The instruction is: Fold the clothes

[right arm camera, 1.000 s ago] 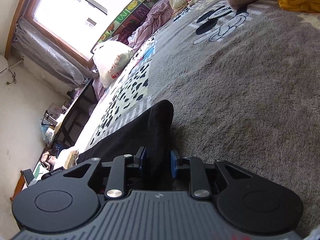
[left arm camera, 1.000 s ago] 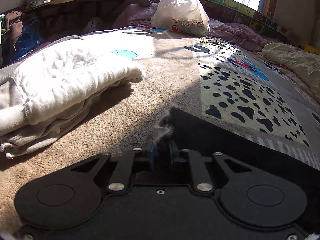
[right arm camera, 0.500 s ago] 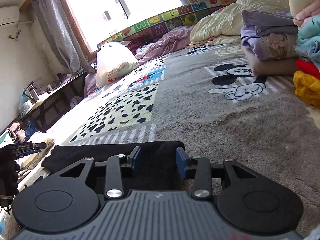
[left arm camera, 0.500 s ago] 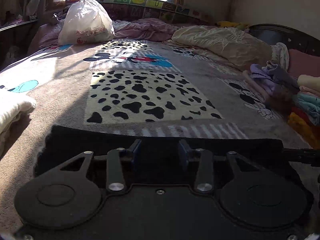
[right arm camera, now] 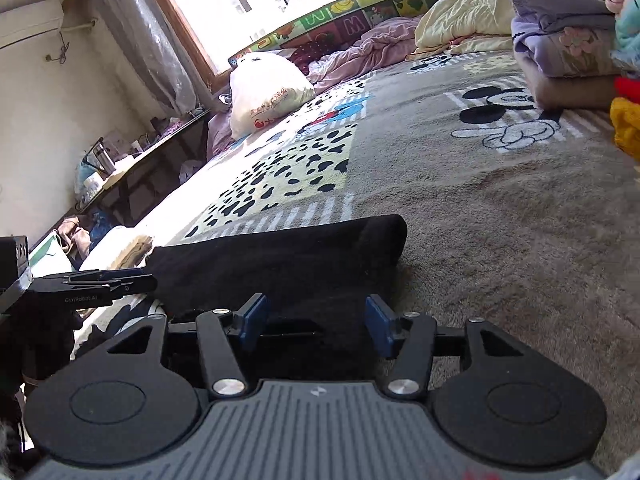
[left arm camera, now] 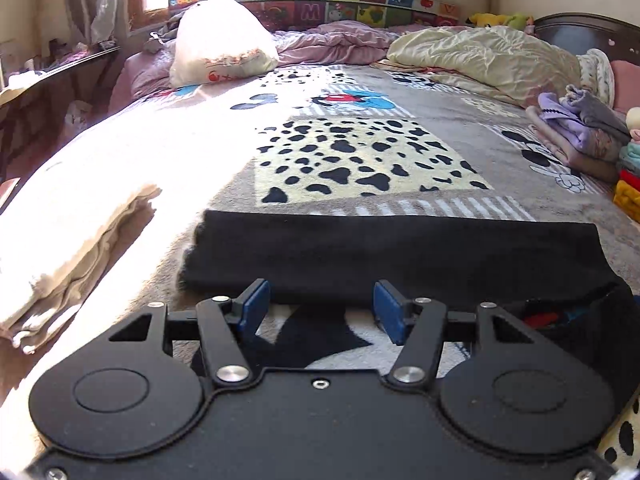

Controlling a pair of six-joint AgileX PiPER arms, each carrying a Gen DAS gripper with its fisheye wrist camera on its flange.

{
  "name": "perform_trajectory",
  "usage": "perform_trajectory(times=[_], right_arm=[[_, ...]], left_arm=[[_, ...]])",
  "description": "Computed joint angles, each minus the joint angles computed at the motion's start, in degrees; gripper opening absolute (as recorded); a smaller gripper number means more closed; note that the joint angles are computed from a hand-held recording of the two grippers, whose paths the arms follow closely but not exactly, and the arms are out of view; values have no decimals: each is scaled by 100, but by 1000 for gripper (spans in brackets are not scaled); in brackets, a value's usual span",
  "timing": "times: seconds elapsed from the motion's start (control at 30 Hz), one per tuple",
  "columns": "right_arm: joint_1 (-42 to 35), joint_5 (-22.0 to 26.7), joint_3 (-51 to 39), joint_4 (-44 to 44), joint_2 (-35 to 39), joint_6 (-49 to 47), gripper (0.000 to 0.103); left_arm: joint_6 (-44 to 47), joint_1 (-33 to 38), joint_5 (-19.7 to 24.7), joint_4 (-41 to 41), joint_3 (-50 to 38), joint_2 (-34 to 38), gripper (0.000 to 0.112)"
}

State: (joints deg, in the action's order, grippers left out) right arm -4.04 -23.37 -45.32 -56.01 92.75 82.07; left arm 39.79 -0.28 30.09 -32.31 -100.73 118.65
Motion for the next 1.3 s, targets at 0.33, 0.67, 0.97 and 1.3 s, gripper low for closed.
perform_trajectory(times=[0.33, 0.67, 0.97, 1.3], right_arm=[[-310, -1997, 1504, 1405, 100, -757, 61], [-57, -1818, 1525, 1933, 12, -1231, 24], [-584, -1357, 1279, -472, -266, 1143, 29], [314, -670, 1784, 2294, -869, -2014, 39]], left_arm=[[-31, 1487, 251, -1653, 1964, -1018, 60], [-781, 924, -495, -396, 2747, -2277, 5], [-3646, 532, -615, 3220, 3649, -2701, 41], [-108, -1213, -1327, -96, 3458, -2539, 38]])
